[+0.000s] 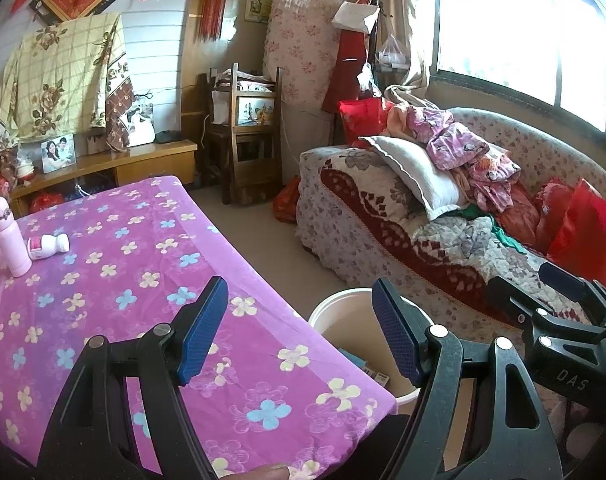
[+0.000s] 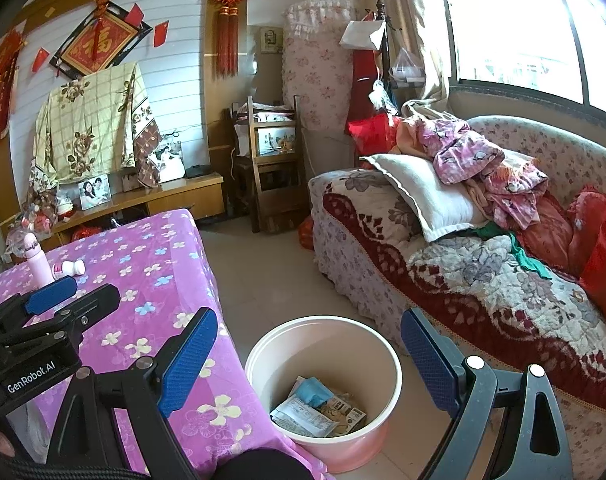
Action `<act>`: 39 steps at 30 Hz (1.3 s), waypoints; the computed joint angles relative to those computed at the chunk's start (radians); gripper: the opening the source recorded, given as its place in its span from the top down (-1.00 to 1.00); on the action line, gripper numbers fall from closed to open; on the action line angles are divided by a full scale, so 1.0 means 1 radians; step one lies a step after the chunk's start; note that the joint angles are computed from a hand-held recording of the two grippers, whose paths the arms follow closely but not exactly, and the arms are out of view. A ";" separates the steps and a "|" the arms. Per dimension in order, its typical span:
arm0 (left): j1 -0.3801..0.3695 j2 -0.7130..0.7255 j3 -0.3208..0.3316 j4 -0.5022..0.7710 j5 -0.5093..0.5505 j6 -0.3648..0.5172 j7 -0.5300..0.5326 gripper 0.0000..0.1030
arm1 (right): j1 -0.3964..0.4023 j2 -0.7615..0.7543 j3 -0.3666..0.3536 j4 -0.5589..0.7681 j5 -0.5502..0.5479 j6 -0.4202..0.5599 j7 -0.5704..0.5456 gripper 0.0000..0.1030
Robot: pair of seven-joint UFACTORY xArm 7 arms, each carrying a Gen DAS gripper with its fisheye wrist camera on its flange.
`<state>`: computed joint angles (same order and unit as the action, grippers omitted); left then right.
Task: Collect trash
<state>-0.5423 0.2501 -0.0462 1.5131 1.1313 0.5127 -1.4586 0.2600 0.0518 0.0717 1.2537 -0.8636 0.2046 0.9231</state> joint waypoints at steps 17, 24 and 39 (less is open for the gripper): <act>0.017 -0.018 -0.007 -0.029 0.016 -0.002 -0.009 -0.43 | -0.004 -0.004 -0.002 -0.012 0.010 -0.006 -0.005 -0.78; 0.017 -0.019 -0.007 -0.031 0.017 -0.003 -0.010 -0.43 | -0.006 -0.004 -0.001 -0.011 0.009 -0.005 -0.004 -0.78; 0.017 -0.016 -0.007 -0.027 0.019 0.001 -0.009 -0.43 | -0.011 -0.003 -0.006 -0.025 -0.005 -0.018 0.008 -0.79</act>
